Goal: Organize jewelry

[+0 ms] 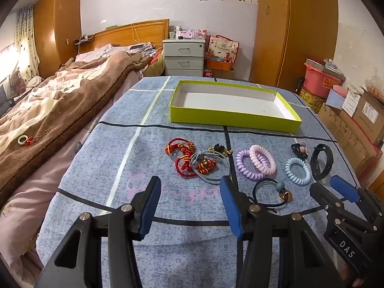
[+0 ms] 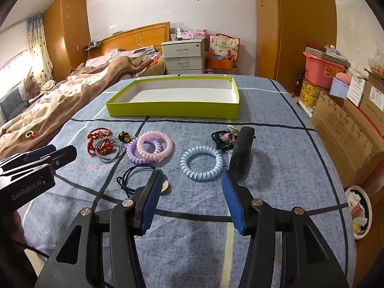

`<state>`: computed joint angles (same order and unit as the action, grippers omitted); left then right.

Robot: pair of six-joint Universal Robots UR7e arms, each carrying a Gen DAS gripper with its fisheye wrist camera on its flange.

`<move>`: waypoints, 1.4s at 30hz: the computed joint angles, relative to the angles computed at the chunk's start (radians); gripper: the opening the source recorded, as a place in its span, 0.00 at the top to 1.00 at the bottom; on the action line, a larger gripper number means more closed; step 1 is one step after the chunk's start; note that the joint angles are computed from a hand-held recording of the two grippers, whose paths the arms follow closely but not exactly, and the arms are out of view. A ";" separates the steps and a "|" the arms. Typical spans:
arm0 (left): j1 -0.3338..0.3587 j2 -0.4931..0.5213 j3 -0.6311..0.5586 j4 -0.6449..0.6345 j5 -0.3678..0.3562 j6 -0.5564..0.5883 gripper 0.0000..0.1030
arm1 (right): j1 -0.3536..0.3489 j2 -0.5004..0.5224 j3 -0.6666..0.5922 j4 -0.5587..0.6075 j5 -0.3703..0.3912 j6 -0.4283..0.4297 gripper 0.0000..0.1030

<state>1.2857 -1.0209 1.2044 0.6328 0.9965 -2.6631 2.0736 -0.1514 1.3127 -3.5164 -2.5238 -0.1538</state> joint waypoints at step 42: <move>-0.002 -0.014 0.018 -0.001 -0.008 -0.012 0.48 | 0.019 0.011 -0.020 0.007 -0.017 -0.006 0.49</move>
